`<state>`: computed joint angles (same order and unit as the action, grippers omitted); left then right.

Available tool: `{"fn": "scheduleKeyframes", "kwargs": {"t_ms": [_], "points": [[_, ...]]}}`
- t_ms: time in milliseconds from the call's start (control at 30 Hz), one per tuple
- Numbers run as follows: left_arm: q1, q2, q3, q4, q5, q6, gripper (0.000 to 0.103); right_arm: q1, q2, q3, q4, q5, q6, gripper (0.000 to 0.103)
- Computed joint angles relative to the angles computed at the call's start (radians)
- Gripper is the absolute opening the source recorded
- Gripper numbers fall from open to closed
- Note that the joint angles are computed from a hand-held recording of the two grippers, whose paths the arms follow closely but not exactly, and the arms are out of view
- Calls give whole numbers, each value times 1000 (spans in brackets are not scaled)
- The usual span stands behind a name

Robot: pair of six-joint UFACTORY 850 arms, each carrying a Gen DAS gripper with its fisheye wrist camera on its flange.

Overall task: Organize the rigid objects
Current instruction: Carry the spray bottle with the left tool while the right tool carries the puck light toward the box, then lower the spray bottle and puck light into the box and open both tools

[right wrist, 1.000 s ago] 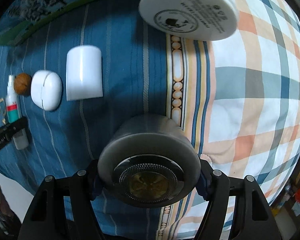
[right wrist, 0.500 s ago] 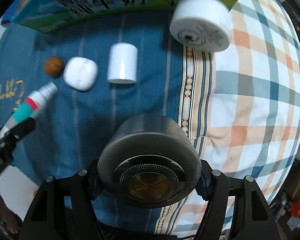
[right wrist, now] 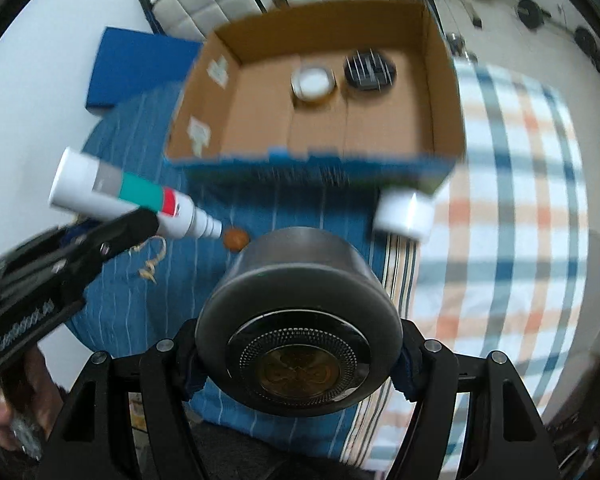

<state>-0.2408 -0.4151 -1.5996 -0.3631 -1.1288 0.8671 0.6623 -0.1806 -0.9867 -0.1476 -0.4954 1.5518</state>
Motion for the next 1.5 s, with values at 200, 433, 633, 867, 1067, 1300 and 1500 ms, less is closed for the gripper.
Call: {"fn": "scheduleKeyframes", "kwargs": {"t_ms": [200, 433, 633, 867, 1067, 1300, 1500], "points": [[-63, -173, -228, 49, -16, -86, 29, -110, -29, -56, -7, -62, -88, 73], [-105, -348, -383, 155, -32, -157, 29, -234, -115, -58, 108, -25, -244, 73], [-140, -510, -530, 279, -116, -223, 29, -307, -218, -77, 250, -24, -416, 73], [-172, -672, -695, 375, -184, -297, 29, -358, -330, -110, 371, -46, -555, 73], [-188, -842, -958, 374, -297, -339, 26, -377, -398, -144, 423, -69, -608, 73], [-199, -838, -911, 383, -257, -351, 26, -373, -453, -182, 400, -104, -587, 73], [-196, -773, -774, 381, -189, -346, 27, -369, -465, -182, 394, -95, -565, 73]]}}
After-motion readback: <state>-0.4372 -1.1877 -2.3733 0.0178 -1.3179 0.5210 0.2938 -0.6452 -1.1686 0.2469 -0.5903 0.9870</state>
